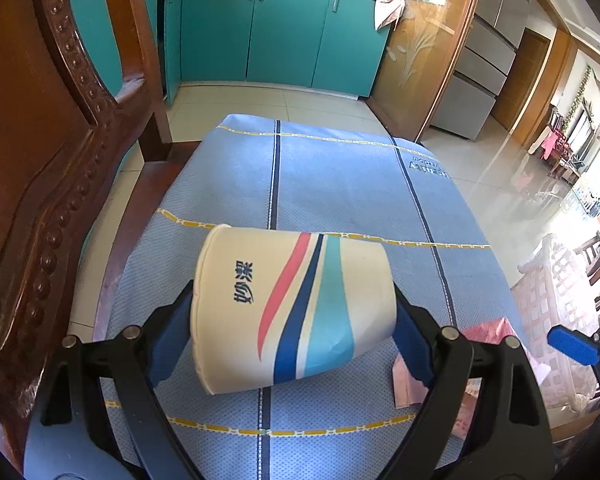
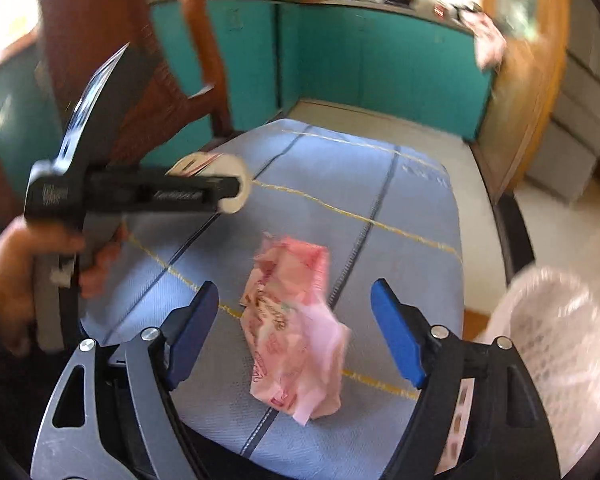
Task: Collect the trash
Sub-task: 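Lift the pink bag with the right tool while the left tool holds the cup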
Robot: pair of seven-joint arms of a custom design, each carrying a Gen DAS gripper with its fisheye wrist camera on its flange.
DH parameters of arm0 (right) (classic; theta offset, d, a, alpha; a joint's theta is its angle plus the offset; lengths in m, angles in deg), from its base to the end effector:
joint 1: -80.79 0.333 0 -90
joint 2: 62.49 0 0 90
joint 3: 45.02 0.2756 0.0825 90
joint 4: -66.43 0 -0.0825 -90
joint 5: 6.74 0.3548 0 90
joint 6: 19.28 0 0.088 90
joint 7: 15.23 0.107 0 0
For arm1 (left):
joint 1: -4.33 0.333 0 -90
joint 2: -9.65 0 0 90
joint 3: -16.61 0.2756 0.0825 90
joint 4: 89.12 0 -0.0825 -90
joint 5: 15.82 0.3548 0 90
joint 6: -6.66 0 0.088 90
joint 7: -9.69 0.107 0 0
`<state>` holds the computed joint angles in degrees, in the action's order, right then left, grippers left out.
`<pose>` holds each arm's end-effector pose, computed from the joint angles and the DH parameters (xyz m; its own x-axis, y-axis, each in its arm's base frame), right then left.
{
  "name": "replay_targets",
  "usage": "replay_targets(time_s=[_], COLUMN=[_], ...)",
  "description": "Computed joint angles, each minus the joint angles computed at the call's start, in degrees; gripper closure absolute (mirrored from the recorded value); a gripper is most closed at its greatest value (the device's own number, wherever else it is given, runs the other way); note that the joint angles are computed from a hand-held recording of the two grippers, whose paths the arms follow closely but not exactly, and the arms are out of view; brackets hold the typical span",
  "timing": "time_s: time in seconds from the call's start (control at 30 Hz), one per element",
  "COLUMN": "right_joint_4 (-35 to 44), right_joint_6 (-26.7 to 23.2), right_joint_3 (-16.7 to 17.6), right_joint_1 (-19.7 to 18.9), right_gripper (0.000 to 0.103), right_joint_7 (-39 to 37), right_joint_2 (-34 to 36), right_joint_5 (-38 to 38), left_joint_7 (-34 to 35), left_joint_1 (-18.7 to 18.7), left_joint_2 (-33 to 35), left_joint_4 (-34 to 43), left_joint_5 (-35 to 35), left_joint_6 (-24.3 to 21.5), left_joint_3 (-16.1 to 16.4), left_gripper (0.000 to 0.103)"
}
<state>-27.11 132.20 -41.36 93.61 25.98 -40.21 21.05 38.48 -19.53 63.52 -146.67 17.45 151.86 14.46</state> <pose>0.6462 0.1724 0.4383 0.6758 -0.7336 0.0722 -0.5263 -0.5487 -0.6496 0.6888 -0.3298 0.3348 0.1963 -0.9681 0.1558 -0.7271 -0.2503 -0.6393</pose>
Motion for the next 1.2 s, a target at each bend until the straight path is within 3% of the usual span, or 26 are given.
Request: replay_targets(time_s=[0.17, 0.33, 0.47, 0.6, 0.7, 0.87, 0.97, 1.2], right_joint_4=[-5.2, 0.2, 5.7, 6.9, 4.9, 5.6, 5.4, 2.0], right_joint_6=[9.6, 5.2, -0.3, -1.9, -0.2, -3.0, -3.4, -0.6], right_joint_3=[-0.4, -2.7, -1.3, -0.6, -0.5, -0.3, 0.1, 1.3], right_joint_1=[2.5, 3.1, 0.4, -0.3, -0.2, -0.6, -1.2, -3.1], right_gripper=[0.026, 0.026, 0.026, 0.026, 0.027, 0.053, 0.063, 0.067], right_joint_7=[-4.8, 1.5, 4.2, 4.1, 3.9, 5.4, 6.0, 6.0], right_joint_2=[-0.7, 3.8, 7.2, 8.5, 7.8, 8.4, 8.1, 4.4], right_joint_5=[-4.6, -6.4, -3.6, -2.8, -2.4, -1.5, 0.1, 5.4], left_joint_7=[0.1, 0.0, -0.1, -0.1, 0.2, -0.8, -2.3, -5.9], left_joint_1=[0.1, 0.1, 0.1, -0.1, -0.2, -1.0, -2.4, -5.9], left_joint_2=[0.0, -0.3, -0.4, -0.4, -0.1, -0.3, -0.7, -1.0], left_joint_4=[-0.1, -0.6, -0.8, -0.7, -0.2, -0.3, -0.4, 0.4], left_joint_5=[-0.1, -0.1, -0.1, 0.0, 0.0, 1.2, 3.5, 10.7], left_joint_6=[0.2, 0.4, 0.4, 0.3, 0.1, -0.1, -0.8, -3.4], left_joint_3=[0.0, -0.1, -0.1, -0.1, -0.1, 0.9, 2.4, 5.4], left_gripper=[0.015, 0.015, 0.015, 0.015, 0.015, 0.015, 0.015, 0.015])
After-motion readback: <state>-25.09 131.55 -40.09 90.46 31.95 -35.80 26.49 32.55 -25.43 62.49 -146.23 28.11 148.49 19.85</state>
